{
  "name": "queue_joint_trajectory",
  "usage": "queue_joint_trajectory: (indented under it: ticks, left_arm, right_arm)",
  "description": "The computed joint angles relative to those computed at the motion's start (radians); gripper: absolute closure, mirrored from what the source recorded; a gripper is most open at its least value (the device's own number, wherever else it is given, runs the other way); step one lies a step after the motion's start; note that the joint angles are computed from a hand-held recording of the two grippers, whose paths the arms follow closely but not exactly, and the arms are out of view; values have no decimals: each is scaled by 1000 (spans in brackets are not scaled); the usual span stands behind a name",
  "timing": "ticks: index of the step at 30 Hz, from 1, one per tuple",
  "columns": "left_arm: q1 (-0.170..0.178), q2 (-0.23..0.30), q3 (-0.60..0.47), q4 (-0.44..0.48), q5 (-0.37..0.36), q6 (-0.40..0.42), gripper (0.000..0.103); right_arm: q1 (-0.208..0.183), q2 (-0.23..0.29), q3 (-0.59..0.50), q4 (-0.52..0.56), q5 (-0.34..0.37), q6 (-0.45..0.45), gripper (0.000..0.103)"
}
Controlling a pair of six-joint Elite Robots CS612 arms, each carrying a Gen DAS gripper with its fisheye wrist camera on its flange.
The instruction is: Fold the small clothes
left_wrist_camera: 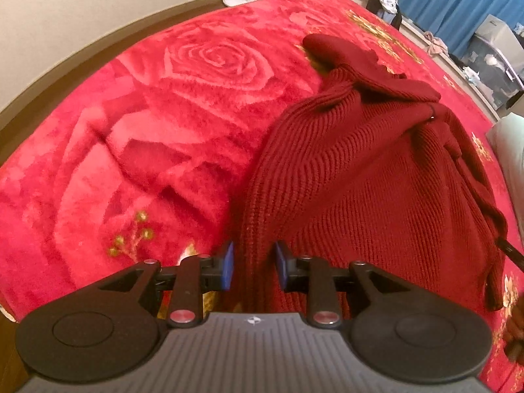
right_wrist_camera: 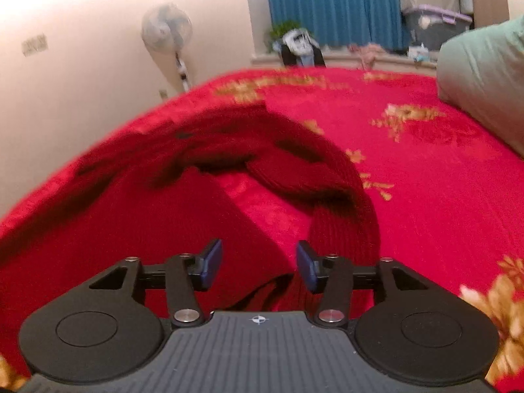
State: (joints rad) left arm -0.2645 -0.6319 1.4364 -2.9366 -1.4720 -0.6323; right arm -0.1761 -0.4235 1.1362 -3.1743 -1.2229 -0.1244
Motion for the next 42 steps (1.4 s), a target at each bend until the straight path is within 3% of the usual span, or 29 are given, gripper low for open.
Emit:
queue_joint_trajectory:
  ticks: [4, 7, 8, 9, 10, 11, 15, 21, 24, 27, 29, 31, 33, 35, 38, 42]
  left_arm:
    - [3, 8, -13, 16, -10, 14, 73]
    - [2, 15, -25, 31, -11, 25, 73]
    - [1, 16, -28, 36, -10, 29, 76]
    - [-1, 17, -29, 35, -4, 33, 79]
    - [-3, 16, -26, 29, 0, 39, 90]
    - [-5, 13, -21, 14, 1, 51, 91]
    - [-18, -10, 28, -87, -10, 137, 93]
    - [-16, -72, 181, -385, -175, 255, 93]
    - [-12, -98, 252, -478, -244, 377, 93]
    - [-2, -102, 283, -514, -332, 482, 91]
    - [-2, -92, 278, -544, -340, 468, 89]
    - [3, -77, 258, -567, -355, 427, 82]
    - [2, -68, 237, -553, -316, 382, 69]
    - [-4, -63, 207, -478, -242, 345, 63]
    - [-17, -51, 145, -314, -144, 322, 63]
    - [-23, -23, 71, -197, -85, 306, 63]
  right_arm:
    - [14, 30, -65, 100, -8, -84, 53]
    - [24, 27, -55, 109, -22, -185, 80]
    - [24, 20, -49, 118, -16, -203, 85]
    - [20, 10, -40, 126, -3, -205, 87]
    - [15, -1, -28, 127, 7, -200, 88]
    - [10, -14, -14, 115, 11, -191, 88]
    - [-29, -94, 98, 33, 84, -168, 90]
    - [-111, -253, 356, -83, 166, -168, 91]
    - [-154, -315, 459, -25, 244, -245, 91]
    - [-187, -353, 498, 140, 320, -355, 90]
    - [-195, -348, 507, 112, 332, -372, 87]
    - [-191, -320, 496, -13, 286, -283, 85]
    - [-187, -291, 447, -27, 271, -185, 85]
    - [-175, -258, 396, -45, 230, -109, 76]
    - [-150, -200, 309, -17, 181, -60, 72]
    - [-136, -122, 195, 38, 169, 48, 69]
